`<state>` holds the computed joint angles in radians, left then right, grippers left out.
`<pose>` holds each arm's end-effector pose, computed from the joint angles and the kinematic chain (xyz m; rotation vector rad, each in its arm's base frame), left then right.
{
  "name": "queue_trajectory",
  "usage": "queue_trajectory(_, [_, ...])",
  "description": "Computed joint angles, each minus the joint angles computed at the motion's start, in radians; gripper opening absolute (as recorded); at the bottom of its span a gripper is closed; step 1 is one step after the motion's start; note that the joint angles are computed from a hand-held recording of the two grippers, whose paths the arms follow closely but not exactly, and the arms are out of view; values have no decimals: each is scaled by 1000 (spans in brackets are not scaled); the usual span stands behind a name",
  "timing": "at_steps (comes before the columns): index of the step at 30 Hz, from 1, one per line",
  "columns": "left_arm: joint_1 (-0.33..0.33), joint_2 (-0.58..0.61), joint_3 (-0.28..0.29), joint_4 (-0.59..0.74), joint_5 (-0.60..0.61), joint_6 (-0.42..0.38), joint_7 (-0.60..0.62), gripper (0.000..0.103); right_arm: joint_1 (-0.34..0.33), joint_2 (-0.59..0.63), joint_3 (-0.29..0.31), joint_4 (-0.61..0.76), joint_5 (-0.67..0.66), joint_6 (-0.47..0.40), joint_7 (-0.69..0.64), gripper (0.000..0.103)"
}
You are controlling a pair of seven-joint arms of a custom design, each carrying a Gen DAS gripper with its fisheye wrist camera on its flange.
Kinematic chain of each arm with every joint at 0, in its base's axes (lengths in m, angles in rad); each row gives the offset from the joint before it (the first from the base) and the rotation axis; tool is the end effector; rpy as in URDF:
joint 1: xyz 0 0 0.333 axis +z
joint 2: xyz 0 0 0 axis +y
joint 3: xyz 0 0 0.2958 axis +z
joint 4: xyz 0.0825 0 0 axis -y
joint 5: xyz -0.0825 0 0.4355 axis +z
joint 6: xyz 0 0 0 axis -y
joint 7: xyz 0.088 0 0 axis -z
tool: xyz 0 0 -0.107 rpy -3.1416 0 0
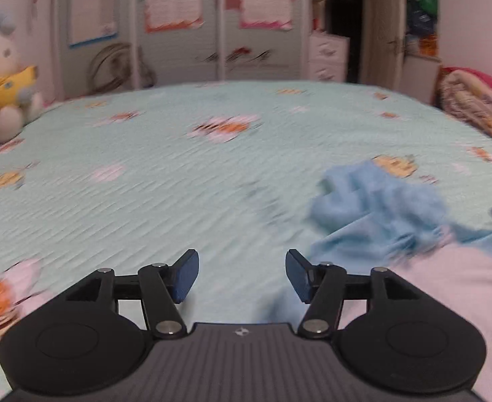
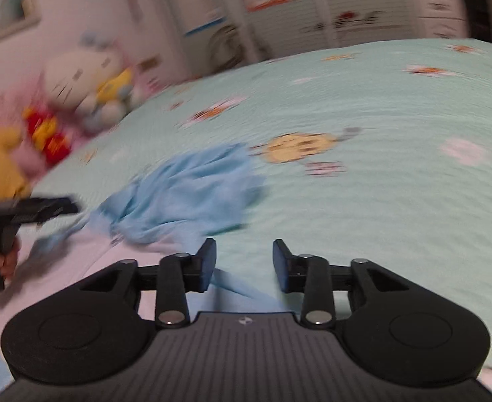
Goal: Fold clothes
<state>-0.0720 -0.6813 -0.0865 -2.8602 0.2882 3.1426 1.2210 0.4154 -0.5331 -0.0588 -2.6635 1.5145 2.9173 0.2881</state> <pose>0.4102 -0.0887 0.4396 -1.5643 1.7400 -0.9053 0.4344 0.0973 0.4034 -1.6801 1.3176 -0.3059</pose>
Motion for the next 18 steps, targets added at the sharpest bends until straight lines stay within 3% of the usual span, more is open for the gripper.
queue_trajectory(2, [-21,-50,54,-27,-7,-79,31,61,-34,-44,-7,-49,-95,-22,65,50])
queue_trajectory(5, [-27,-102,87,-58,-31,-162,71,61,-23,-48,-20,-74,-159,-12,87,52])
queue_trajectory(9, [-10,-151,118,-106,-95,-143,59,62,20,-42,-32,-81,-173,25,54,53])
queue_trajectory(12, [-44,-162,165,-110,-135,-146,90,61,23,-58,-23,-101,-245,48,100,45])
queue_trajectory(14, [-79,-171,196,-114,-153,-143,133,61,23,-75,-20,-120,-303,58,142,31])
queue_trajectory(18, [-138,-181,230,-111,-182,-180,234,62,58,-105,-49,-153,-360,90,184,24])
